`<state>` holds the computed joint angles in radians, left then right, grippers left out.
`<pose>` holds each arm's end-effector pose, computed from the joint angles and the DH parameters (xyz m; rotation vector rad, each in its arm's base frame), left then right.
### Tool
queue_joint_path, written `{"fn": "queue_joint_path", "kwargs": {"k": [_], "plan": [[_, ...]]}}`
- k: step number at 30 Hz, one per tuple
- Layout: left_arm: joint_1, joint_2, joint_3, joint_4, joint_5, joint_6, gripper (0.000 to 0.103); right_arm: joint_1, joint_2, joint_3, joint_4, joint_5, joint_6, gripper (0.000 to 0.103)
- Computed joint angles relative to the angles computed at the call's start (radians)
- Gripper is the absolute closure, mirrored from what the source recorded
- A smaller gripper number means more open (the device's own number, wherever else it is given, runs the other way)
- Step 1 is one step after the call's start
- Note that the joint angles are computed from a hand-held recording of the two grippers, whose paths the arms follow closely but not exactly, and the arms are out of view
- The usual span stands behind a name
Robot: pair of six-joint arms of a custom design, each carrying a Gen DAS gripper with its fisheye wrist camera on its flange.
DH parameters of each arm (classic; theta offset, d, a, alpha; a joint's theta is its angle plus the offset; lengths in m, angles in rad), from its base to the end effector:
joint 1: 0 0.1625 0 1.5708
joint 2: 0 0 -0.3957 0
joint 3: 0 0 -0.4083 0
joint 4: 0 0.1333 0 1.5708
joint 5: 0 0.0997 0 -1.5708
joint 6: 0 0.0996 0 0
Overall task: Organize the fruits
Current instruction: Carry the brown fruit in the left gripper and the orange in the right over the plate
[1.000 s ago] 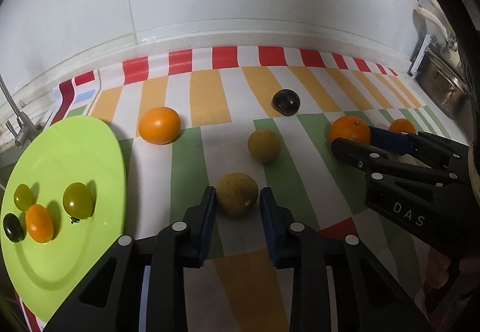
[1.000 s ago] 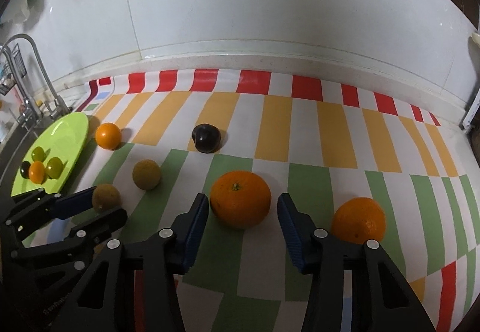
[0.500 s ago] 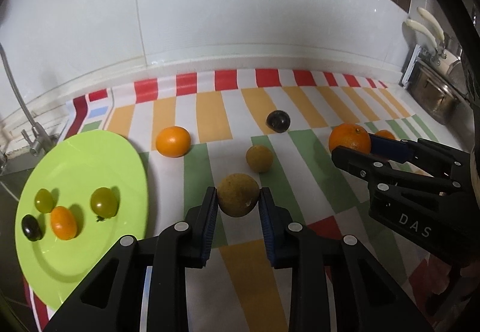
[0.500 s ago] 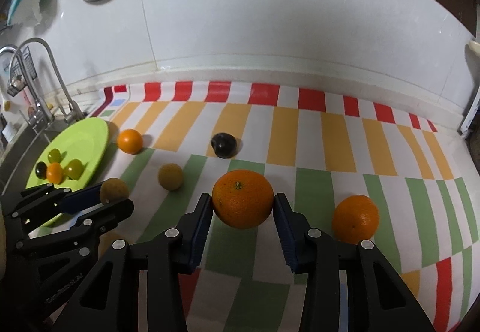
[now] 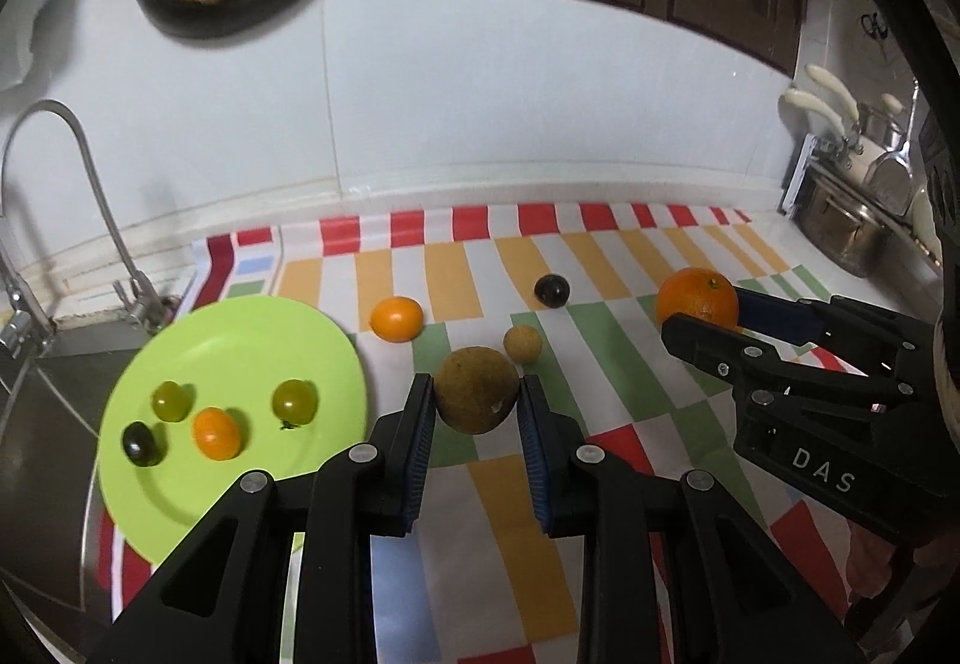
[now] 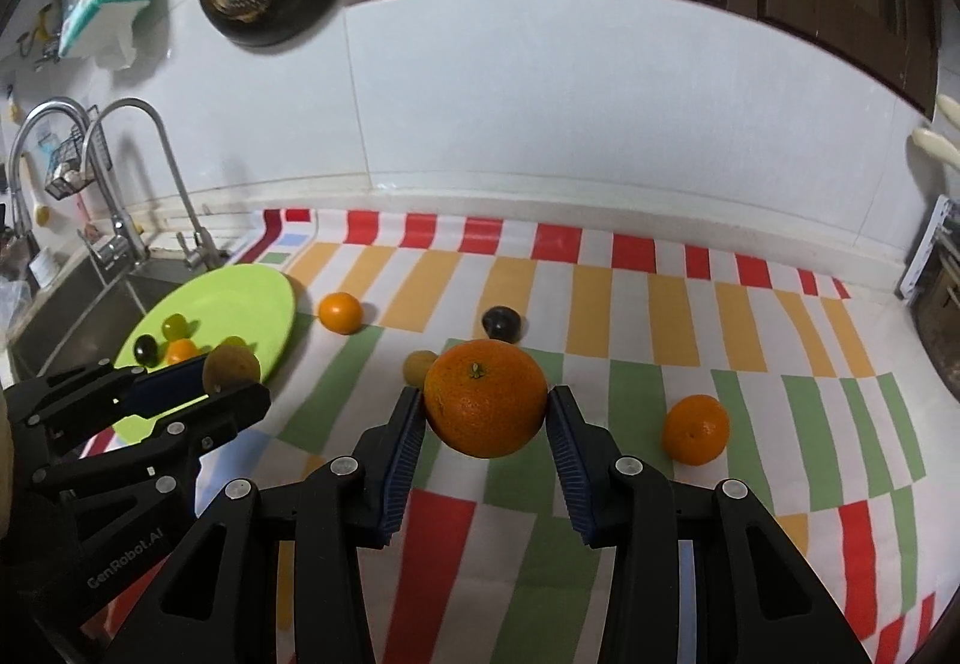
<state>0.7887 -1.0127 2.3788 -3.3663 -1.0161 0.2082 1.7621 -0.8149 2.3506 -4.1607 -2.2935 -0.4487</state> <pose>-0.1631 -0.4278 0.0629 1.1055 2.3906 -0.7616 0.1422 -0.3798 0.0922 0.2201 -2.1191 1.1001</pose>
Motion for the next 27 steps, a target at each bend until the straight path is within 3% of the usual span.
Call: {"fn": "queue_joint_path", "kwargs": {"k": [16, 27], "plan": [[-0.022, -0.183, 0.109, -0.047, 0.029, 0.048, 0.075, 0.162, 0.064, -0.031, -0.064, -0.08, 0.017, 0.06], [0.03, -0.297, 0.124, -0.019, 0.006, 0.137, 0.075, 0.25, 0.144, -0.118, -0.047, -0.125, 0.049, 0.06]]}}
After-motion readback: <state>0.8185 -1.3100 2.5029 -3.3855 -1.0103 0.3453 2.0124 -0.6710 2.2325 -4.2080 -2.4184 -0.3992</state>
